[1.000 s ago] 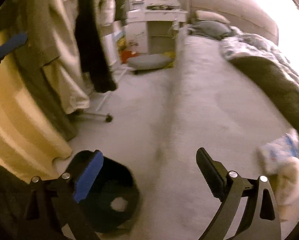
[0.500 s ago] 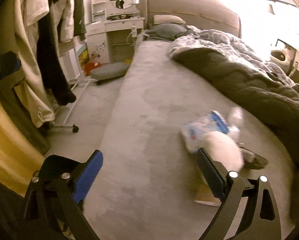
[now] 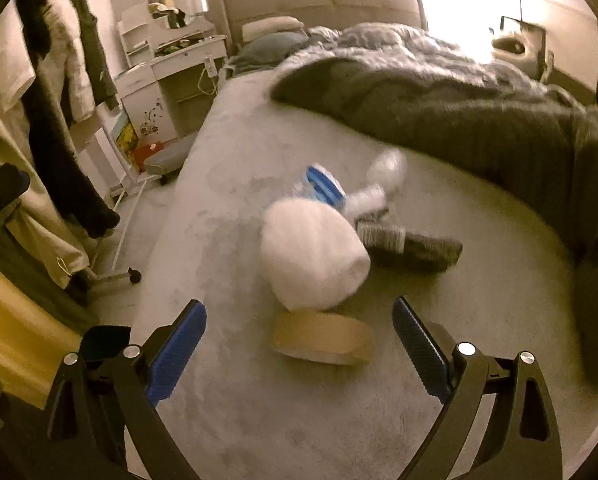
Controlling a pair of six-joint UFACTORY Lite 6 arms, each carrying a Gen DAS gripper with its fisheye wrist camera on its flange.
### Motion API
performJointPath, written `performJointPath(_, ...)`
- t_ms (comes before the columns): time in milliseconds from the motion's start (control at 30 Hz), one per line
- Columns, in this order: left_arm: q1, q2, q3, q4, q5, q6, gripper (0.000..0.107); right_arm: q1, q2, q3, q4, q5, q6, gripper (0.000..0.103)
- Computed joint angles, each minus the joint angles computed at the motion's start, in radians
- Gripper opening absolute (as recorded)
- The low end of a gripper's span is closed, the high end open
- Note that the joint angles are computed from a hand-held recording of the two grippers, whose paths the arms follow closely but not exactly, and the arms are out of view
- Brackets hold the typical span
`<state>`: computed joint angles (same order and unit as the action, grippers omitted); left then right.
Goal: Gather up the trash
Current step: 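Return the right tool to the bed and grasp the cardboard tape core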
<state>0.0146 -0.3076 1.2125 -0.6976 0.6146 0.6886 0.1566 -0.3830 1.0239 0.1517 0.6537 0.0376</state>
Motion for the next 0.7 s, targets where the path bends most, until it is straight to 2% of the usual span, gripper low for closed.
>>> performJointPath(100, -0.041, 0.013, -0.002, 0.025, -0.021, -0.045, 0.100, -0.037, 0.000, -0.031, 0.104, 0.004, -0.081, 0.095)
performJointPath(167, -0.072, 0.023, -0.002, 0.038, -0.036, -0.072, 0.100, -0.047, 0.005, -0.041, 0.129, -0.001, -0.100, 0.091)
performJointPath(233, -0.099, 0.029, -0.003, 0.048, -0.049, -0.093, 0.100, -0.053, 0.019, -0.035, 0.137, 0.000, -0.105, 0.079)
performJointPath(433, -0.188, 0.048, -0.012, 0.081, -0.092, -0.151, 0.100, -0.087, 0.033, -0.045, 0.171, 0.020, -0.154, 0.054)
performJointPath(533, -0.243, 0.066, -0.010, 0.129, -0.123, -0.211, 0.100, -0.144, 0.011, -0.075, 0.271, 0.040, -0.252, 0.054)
performJointPath(700, -0.308, 0.100, -0.004, 0.179, -0.161, -0.295, 0.100, -0.195, -0.031, -0.068, 0.302, 0.080, -0.316, 0.053)
